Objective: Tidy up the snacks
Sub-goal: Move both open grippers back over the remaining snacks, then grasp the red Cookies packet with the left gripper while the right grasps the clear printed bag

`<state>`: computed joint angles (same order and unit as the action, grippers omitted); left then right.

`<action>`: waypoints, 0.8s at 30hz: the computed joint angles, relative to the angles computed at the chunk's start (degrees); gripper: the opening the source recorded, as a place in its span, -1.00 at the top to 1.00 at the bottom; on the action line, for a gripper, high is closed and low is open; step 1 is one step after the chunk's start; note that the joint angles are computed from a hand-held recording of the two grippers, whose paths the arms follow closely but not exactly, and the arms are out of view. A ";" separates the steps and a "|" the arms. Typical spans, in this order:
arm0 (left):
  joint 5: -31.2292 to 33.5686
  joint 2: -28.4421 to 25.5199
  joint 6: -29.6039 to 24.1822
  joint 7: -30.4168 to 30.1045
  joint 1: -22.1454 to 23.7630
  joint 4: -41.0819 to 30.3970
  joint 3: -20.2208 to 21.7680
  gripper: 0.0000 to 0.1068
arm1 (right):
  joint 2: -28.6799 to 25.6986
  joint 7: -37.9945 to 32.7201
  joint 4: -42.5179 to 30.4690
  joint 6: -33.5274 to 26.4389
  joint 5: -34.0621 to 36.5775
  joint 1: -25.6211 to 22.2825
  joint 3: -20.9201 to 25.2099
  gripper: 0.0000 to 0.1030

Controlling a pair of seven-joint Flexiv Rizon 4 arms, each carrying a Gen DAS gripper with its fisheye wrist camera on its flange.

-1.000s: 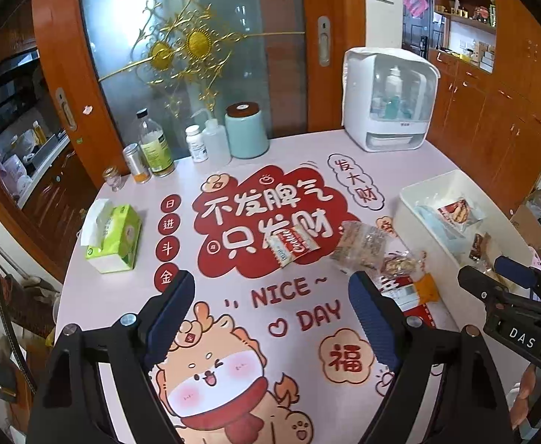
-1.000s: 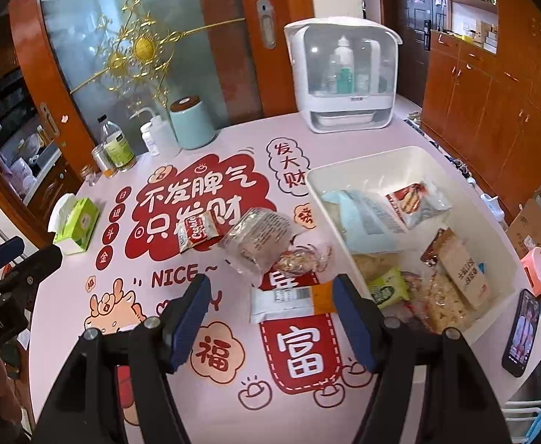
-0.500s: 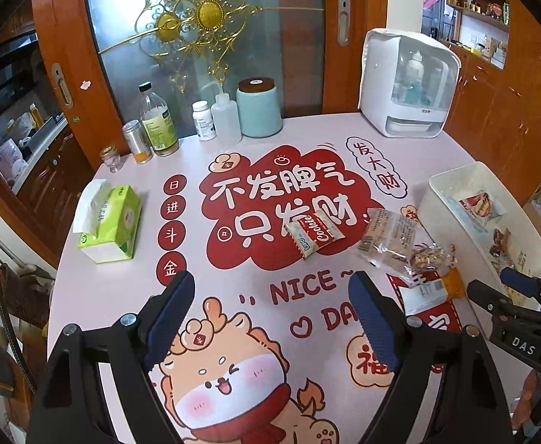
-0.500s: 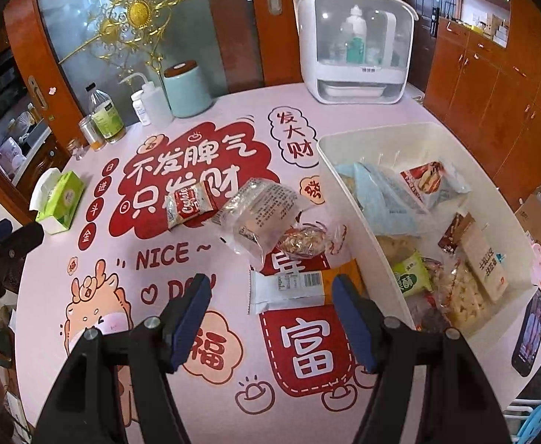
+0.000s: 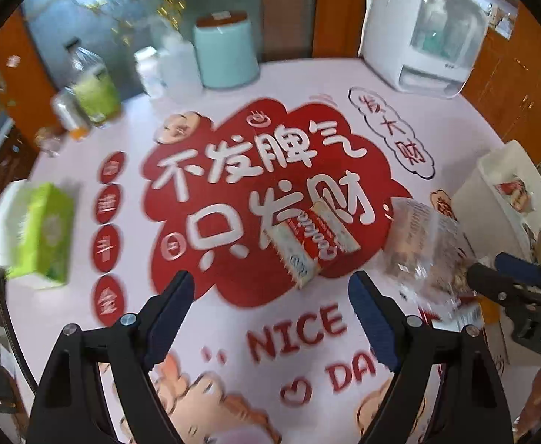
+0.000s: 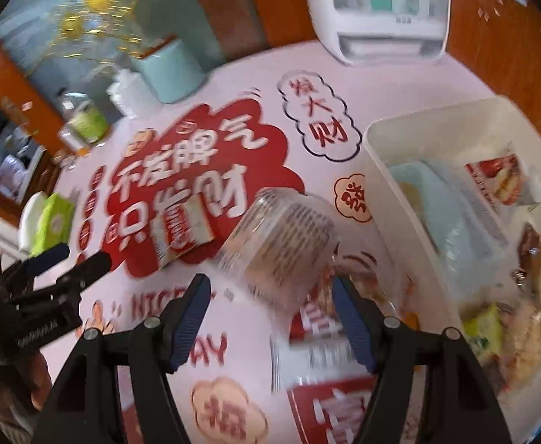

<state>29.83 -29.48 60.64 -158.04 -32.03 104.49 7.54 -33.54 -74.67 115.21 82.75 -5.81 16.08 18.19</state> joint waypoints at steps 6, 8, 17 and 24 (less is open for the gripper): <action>-6.63 -6.57 2.11 6.14 4.16 -4.15 -0.91 -0.58 | -7.31 5.63 -9.15 -8.04 0.89 2.59 -1.94 -0.47; -8.15 -8.15 1.24 8.13 4.37 -5.83 -0.60 -0.58 | -9.16 5.79 -11.10 -8.88 1.54 2.30 -1.28 -0.75; -15.57 -12.70 -0.22 13.90 6.56 -9.32 -1.89 -0.55 | -9.99 5.56 -10.19 -6.59 -1.71 4.88 -4.18 -0.62; -19.13 -16.41 -5.46 19.85 5.67 -15.06 -2.22 -0.55 | -8.61 2.97 -6.72 -4.32 -2.77 4.01 -3.62 -0.57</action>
